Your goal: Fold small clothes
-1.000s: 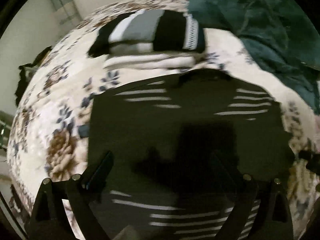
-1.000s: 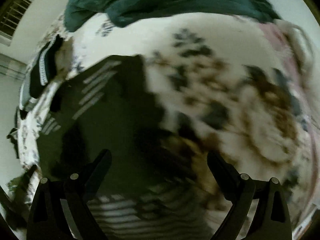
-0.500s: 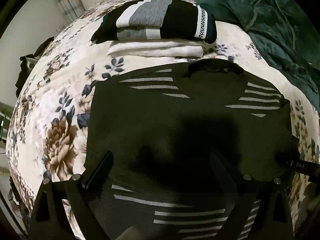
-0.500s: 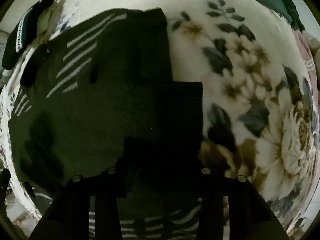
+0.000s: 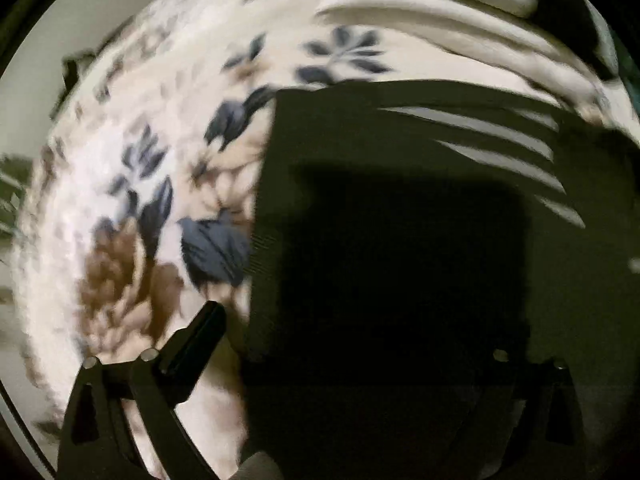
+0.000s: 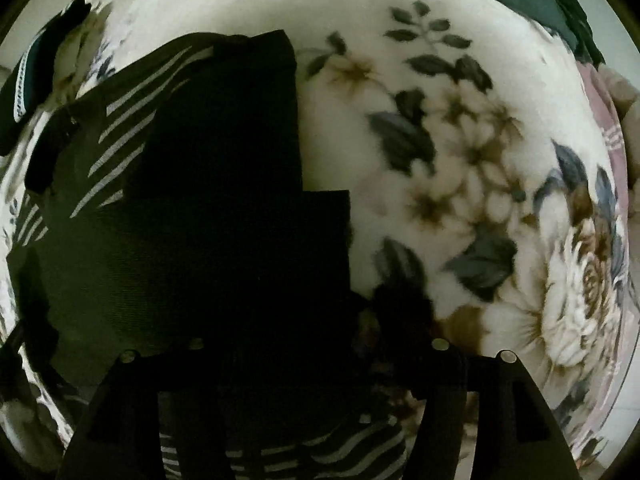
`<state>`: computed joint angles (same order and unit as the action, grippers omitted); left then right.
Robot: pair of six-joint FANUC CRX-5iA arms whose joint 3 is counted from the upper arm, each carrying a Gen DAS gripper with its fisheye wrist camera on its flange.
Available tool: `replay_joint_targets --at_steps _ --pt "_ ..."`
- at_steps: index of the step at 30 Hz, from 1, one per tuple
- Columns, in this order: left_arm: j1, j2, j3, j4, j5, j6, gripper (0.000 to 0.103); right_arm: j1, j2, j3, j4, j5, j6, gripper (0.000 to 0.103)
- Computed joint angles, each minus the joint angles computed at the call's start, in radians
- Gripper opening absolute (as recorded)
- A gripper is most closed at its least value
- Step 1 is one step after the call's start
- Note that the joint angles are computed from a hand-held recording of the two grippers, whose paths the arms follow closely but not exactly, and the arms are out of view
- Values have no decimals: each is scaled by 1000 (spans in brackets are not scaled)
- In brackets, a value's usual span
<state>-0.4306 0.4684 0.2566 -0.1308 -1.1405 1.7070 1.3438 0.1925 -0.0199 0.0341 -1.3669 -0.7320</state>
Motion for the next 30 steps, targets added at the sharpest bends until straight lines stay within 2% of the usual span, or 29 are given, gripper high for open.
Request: replay_joint_targets --at_steps 5,9,10,13,16,19,22,30 --pt "35 -18 -42 52 46 -85 103 -47 53 73 -40 -33 17 71" --pt "7 -52 -40 9 23 -102 103 -62 33 101 -59 -79 22 73" --pt "-4 -72 -52 -1 25 -114 103 -62 39 126 -47 -95 40 73" --pt "-27 -168 -127 26 39 -138 103 -56 80 225 -24 -174 102 84" --pt "-74 -274 -190 44 21 -123 103 -30 95 286 24 -200 128 86" --pt "-145 -323 -178 28 -34 -61 103 5 87 310 70 -213 139 86" --pt "-240 -366 -156 4 -120 57 103 60 45 299 119 -210 145 86" --pt "-473 -366 -50 -65 -307 371 103 285 -244 32 194 -158 10 86"
